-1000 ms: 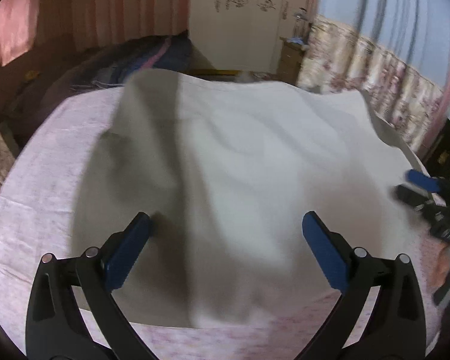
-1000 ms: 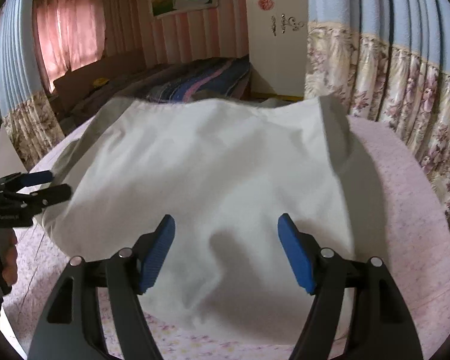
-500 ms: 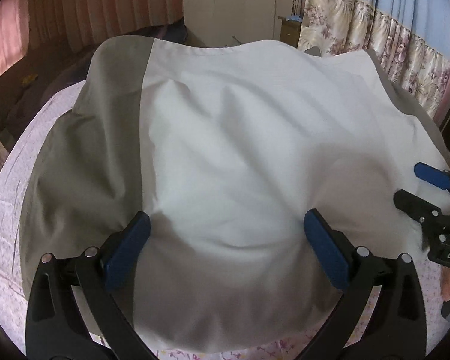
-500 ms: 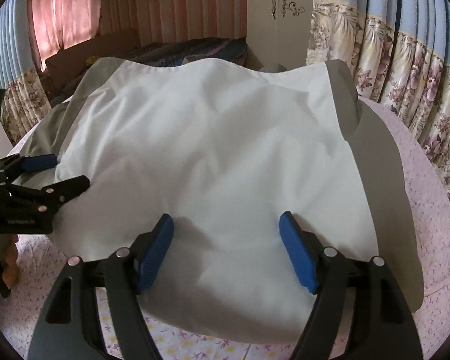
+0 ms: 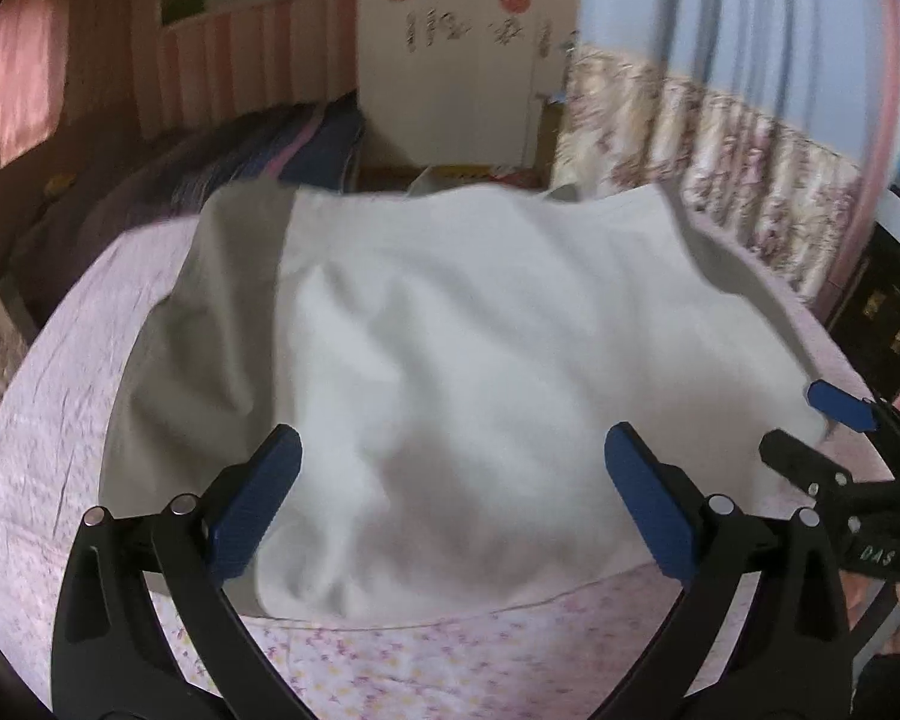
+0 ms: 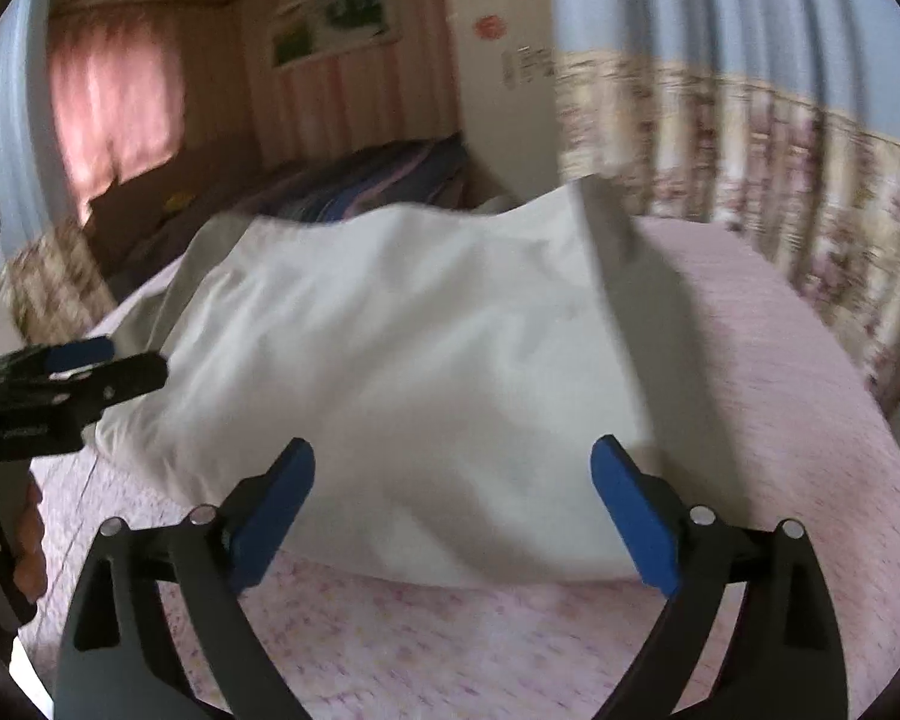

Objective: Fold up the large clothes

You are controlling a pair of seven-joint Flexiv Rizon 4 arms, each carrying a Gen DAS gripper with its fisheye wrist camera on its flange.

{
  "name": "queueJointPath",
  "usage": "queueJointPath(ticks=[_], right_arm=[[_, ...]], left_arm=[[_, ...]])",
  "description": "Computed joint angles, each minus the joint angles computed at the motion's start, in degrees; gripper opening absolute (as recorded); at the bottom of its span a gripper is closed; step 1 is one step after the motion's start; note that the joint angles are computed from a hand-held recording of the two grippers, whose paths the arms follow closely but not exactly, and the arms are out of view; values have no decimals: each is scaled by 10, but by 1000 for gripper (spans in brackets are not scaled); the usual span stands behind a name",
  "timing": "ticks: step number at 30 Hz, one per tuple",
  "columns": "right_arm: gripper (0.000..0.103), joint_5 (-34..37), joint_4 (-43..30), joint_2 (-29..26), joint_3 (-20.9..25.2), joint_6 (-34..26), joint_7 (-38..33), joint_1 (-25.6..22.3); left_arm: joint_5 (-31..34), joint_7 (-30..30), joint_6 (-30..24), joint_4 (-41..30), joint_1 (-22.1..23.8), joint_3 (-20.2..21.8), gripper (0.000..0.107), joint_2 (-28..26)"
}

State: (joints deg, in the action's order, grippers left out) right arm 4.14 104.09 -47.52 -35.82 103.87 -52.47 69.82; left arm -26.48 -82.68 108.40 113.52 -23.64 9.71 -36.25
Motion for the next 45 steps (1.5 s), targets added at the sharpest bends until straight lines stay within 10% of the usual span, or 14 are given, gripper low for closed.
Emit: queueJointPath(ticks=[14,24,45], right_arm=[[95,74,77,10,8,21,132,-8],[96,66,6,-11,79,25,148,-84],[87,-20,-45,-36,39,-42,218,-86]], left_arm=[[14,-57,-119,-109,-69,79,100,-86],[80,-104,-134,-97,-1,24,100,-53],[177,-171,-194,-149,45,10,100,-70]])
